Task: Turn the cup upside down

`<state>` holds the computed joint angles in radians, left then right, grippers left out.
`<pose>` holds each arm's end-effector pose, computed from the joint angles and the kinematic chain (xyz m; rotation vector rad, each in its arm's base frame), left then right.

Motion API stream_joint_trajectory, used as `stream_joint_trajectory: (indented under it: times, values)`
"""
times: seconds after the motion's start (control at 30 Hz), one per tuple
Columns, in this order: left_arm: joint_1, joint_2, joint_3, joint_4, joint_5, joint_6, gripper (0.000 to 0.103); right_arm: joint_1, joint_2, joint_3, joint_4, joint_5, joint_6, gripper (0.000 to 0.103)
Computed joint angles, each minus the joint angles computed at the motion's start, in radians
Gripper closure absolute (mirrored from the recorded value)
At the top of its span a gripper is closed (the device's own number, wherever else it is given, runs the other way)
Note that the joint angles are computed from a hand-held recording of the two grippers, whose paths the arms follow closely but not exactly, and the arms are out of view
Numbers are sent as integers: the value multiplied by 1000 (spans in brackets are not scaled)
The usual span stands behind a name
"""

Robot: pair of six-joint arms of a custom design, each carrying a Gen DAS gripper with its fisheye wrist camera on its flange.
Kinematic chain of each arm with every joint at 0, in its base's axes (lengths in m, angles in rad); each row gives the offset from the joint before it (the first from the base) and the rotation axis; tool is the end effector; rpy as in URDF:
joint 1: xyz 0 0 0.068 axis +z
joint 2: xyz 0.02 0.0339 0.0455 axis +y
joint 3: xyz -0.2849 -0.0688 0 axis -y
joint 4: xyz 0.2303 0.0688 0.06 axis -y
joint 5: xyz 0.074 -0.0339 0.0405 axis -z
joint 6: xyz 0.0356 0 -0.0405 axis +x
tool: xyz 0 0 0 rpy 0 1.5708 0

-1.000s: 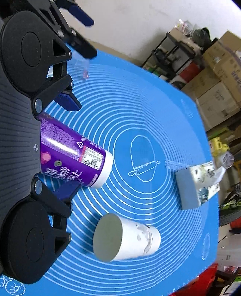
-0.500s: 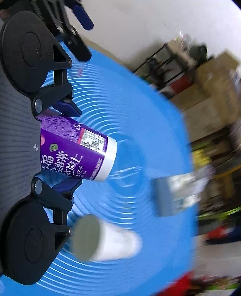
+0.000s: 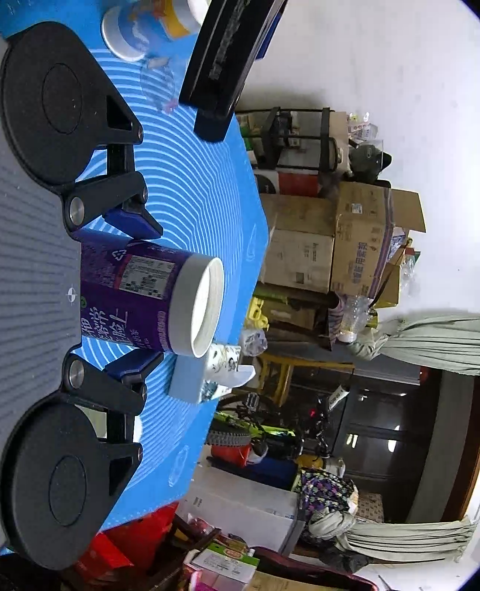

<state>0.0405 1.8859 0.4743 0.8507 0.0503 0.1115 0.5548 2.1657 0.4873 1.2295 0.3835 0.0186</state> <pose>0.2966 0.0102 0.1082 0.1052 2.1285 0.0360 0.2714 0.1525 0.0676 -0.2902 1.9637 -0.0168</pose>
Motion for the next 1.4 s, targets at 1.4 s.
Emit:
stream_joint_trajectory:
  times: [1.4]
  values:
    - [-127,-15,-239,144,38,-32,3,37,-104,-460,181,99,354,22]
